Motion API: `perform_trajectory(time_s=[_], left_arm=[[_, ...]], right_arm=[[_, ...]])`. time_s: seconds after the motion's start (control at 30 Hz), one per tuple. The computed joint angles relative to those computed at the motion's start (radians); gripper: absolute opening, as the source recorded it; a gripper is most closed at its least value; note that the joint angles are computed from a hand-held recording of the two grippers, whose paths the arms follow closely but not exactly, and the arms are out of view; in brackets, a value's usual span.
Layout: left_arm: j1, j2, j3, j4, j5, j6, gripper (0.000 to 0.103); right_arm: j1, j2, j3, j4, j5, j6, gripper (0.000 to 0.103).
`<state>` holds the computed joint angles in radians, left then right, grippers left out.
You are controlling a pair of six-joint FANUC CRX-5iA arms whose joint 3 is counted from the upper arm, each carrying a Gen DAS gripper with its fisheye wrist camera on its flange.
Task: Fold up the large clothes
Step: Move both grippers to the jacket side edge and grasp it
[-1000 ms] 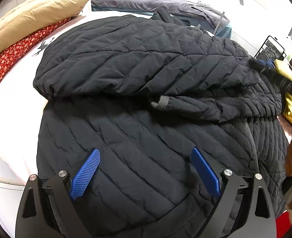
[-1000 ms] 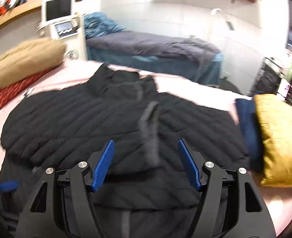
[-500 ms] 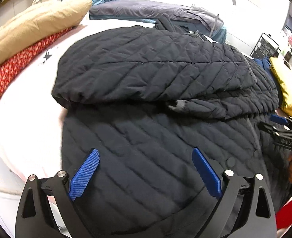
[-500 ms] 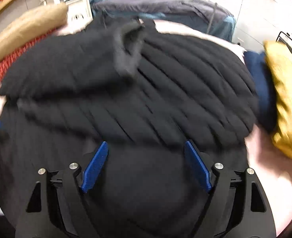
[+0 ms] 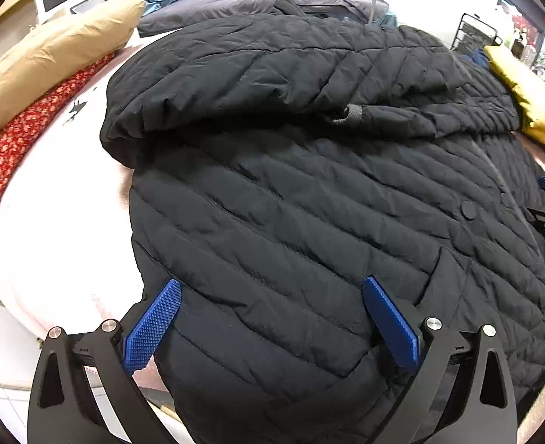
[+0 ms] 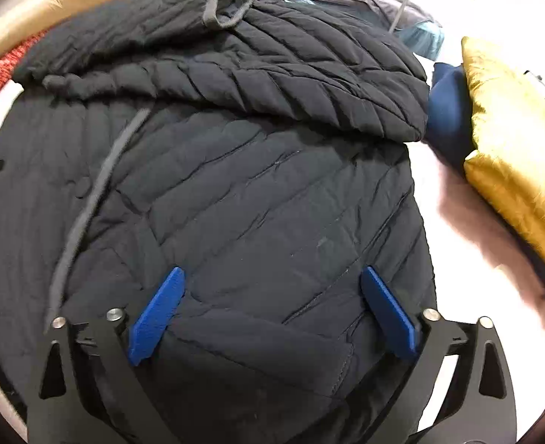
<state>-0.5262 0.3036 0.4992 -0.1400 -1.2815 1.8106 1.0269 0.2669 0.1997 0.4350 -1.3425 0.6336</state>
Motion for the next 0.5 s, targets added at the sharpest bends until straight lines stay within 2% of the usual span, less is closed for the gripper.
perform_trajectory(time_s=[0.13,0.23,0.3,0.4,0.5], left_arm=[[-0.027,0.047,0.075,-0.057,-0.075,0.031,0.098],[-0.019,0.059,0.089,-0.039,-0.090,0.027,0.098],[-0.009,0.055,0.083,-0.007,-0.089,0.009,0.097],[0.044,0.022,0.032,0.097,-0.059,-0.093,0.096],[0.097,-0.037,-0.045,0.160,-0.010,-0.152,0.096]], right_arm=[[-0.028,0.048,0.094,-0.071,-0.066,0.070,0.097],[-0.042,0.064,0.122,-0.085,-0.070,0.087,0.098],[-0.050,0.057,0.110,-0.080,-0.054,0.091,0.097],[-0.065,0.045,0.111,-0.105,-0.049,0.119,0.097],[-0.077,-0.047,0.039,-0.127,0.023,0.105,0.097]])
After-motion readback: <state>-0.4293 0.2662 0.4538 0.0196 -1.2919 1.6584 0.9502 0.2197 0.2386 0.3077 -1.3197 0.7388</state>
